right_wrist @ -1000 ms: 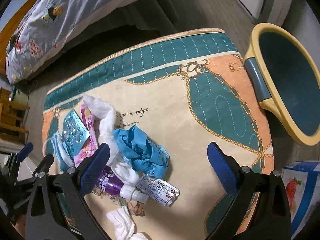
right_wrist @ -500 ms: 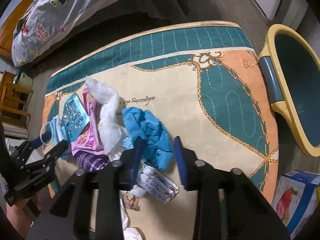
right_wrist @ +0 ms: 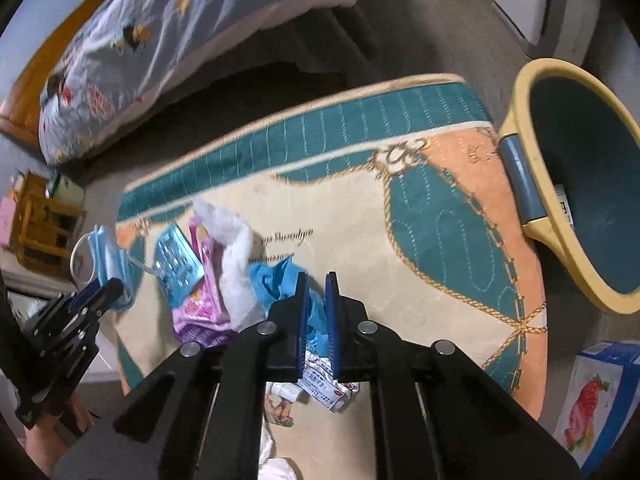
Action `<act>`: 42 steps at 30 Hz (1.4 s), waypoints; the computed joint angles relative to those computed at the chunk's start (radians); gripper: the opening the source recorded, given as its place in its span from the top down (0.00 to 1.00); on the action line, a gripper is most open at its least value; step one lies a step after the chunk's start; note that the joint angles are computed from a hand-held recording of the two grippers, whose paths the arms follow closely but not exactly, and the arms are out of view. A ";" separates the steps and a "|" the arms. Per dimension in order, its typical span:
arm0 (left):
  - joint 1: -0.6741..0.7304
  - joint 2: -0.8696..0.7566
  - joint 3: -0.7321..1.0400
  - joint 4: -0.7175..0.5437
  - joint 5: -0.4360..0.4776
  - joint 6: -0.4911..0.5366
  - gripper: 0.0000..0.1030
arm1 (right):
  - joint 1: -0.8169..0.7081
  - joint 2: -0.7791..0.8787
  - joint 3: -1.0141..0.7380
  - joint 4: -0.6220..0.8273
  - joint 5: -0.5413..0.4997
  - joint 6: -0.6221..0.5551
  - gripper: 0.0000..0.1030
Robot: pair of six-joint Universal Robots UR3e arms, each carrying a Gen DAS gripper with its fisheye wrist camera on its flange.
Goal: Collect trash
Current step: 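Grasp a blue mask with the left tool while the right tool grasps the blue glove, then carry the mask and glove over the wastebasket with both tools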
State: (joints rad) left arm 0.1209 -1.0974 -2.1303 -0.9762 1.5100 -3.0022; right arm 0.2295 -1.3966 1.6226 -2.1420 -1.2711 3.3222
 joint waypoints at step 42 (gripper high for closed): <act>-0.268 -0.190 0.315 0.080 -0.040 -0.105 0.81 | -0.055 -0.121 -0.228 0.294 -0.092 -0.190 0.63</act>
State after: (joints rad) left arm -0.1468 -1.2873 -1.8152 -0.8964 1.4704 -3.1075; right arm 0.1742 -1.5180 1.3948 -1.8483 -1.3628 3.1326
